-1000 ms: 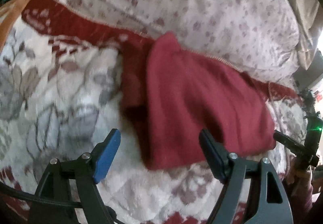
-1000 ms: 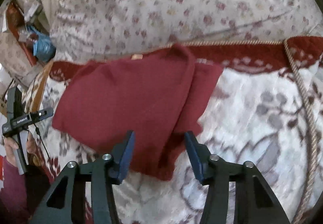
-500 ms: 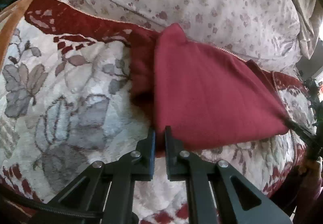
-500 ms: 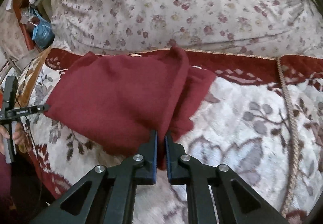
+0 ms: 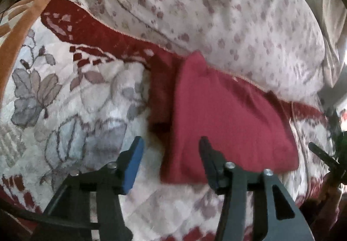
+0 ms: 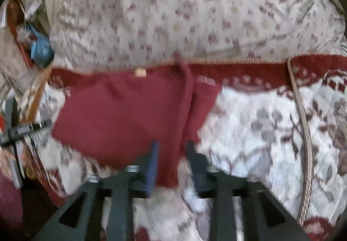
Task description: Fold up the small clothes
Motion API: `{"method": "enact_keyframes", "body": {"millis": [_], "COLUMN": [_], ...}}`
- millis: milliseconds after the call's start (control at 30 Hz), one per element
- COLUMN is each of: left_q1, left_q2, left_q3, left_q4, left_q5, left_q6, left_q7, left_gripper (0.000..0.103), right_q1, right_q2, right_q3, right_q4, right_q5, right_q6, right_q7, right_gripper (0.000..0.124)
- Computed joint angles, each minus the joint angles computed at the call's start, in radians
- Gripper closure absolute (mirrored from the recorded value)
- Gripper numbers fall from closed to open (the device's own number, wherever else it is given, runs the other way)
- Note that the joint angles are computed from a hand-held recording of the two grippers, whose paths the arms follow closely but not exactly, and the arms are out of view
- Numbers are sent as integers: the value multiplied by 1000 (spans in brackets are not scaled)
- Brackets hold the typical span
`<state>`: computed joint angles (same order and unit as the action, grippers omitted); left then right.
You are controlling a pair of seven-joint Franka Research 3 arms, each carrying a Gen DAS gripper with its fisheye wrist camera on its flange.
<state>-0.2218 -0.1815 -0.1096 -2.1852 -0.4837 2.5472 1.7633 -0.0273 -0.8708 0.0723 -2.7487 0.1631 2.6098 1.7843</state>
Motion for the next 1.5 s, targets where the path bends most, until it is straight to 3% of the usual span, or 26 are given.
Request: {"method": "enact_keyframes", "body": {"millis": [33,133,233,367,467,533,667,733,800,900,967,1067,1133,1300,1500], "left_q1": [1,14,27,44,54,57,59,61,61,62,62,61,63,65,68], "left_q2": [10,48,89,167,207,213,217,215,213,210,207,205,205,209,219], "left_q3": [-8,-52,-76,-85,-78,-81,-85,-86,-86,-86,-86,-86,-85,-84,-85], "left_q4": [8,22,42,104,135,140,144,143,140,138,134,130,130,136,150], "left_q5": [15,150,316,520,497,483,487,475,468,452,444,442,425,395,376], "left_q6": [10,85,125,96,75,76,77,78,79,78,79,81,79,71,62], "left_q7": [-16,-139,-263,-435,-459,-448,-448,-441,-437,-427,-426,-421,-407,-388,-377], "left_gripper": [49,41,41,35,22,22,22,22,22,22,22,22,22,21,21], "right_q1": [-8,-6,-6,-55,-114,-90,-64,-40,17,168,207,235,260,329,343], "right_q2": [36,188,370,589,706,732,735,701,684,740,793,900,1000,1162,1246], "right_q3": [11,25,23,39,54,23,21,17,-5,-67,-55,-22,-19,-78,-102], "right_q4": [19,109,219,358,430,442,496,487,482,562,628,737,851,1022,1109], "right_q5": [0,-14,-29,-131,-303,-288,-460,-515,-449,-102,1,-51,-95,-226,-216], "right_q6": [40,90,122,130,102,124,46,73,146,159,144,127,60,-16,-51], "right_q7": [12,13,26,114,284,299,409,459,409,88,-15,-29,-27,95,156], "right_gripper": [63,62,63,63,63,63,62,62,62,62,62,62,62,62,62]}}
